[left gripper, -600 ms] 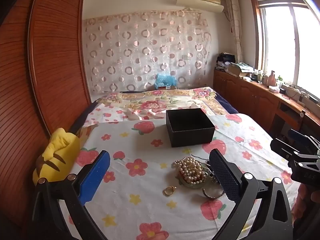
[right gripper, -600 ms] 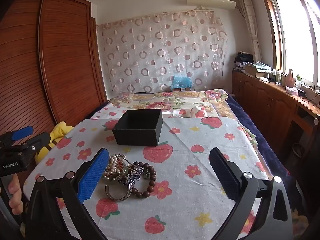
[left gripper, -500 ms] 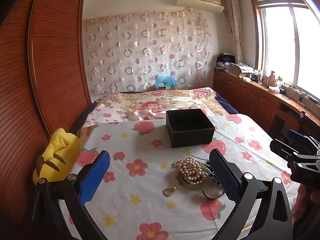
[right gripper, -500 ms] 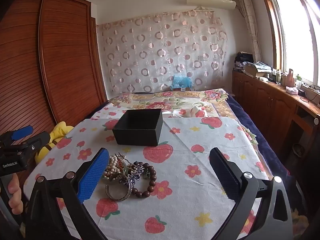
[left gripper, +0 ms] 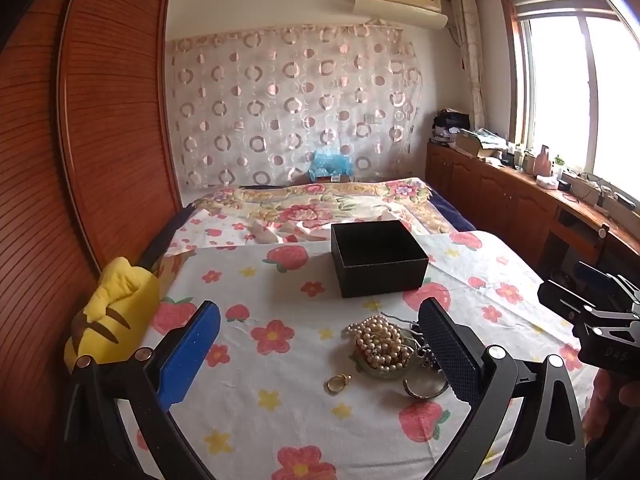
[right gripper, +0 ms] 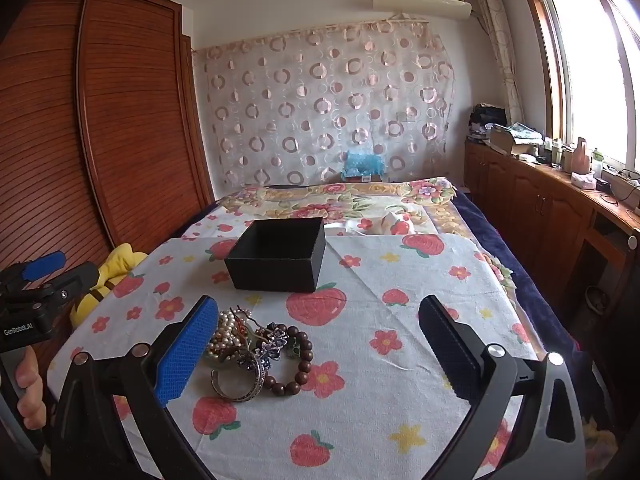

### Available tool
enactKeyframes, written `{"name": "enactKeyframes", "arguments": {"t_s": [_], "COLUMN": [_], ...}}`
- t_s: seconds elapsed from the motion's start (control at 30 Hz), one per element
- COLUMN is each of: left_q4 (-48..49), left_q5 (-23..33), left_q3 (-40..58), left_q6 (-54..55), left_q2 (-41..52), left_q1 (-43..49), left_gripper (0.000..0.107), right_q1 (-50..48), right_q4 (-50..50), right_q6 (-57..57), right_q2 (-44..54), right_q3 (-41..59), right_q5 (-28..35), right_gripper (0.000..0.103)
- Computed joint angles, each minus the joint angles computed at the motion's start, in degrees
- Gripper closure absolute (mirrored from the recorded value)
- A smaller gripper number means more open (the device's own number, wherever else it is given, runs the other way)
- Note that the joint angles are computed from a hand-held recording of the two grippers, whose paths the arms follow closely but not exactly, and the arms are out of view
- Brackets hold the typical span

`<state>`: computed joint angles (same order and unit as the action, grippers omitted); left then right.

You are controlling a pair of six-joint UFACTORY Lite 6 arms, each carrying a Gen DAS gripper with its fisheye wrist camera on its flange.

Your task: Organize jewelry

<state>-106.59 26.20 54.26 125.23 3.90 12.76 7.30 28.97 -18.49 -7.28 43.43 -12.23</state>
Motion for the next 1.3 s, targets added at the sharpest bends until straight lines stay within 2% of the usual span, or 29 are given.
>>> {"name": "enactKeyframes", "arguments": {"t_s": [0.37, 0.5, 0.87, 1.0, 1.17, 1.3], "left_q4": [-0.29, 3.30, 2.02, 6.11, 6.79, 14.04], "left_q5": [0.29, -1.23, -0.68, -1.57, -1.43, -3.14], "left_q3": [-0.13, 1.76, 1.10, 2.15, 2.08, 4.72], "left_q6": [0.17, -4.58, -3.06, -7.76, -8.73, -17.46], "left_q2": [-0.04, -0.65, -0.73, -1.99, -2.51, -3.93], "left_q1": [0.11, -1.07, -0.66, -1.07, -0.96, -2.50], "left_gripper": [0.011, 0.011, 0.011, 0.011, 0.011, 0.011], "right_q1": [-0.06, -0.04, -0.05, -0.04, 0.20, 0.45], "right_q4": [-0.92, -0.88, -1.16, -1.17, 1.38, 2.38], "right_q6": [0.96, 0.90, 1.27, 1.29, -0.88, -1.75], "right_q2": [0.15, 0.15, 0.07, 0.04, -0.15, -0.56], "right_q3": [-0.01, -0.01, -0.08, -0.10, -0.25, -0.84], "right_q5": [-0.09, -0.11, -0.11, -0.10, -0.63, -1.08], "right_gripper": [0.002, 0.002, 0.002, 0.002, 0.002, 0.002]}}
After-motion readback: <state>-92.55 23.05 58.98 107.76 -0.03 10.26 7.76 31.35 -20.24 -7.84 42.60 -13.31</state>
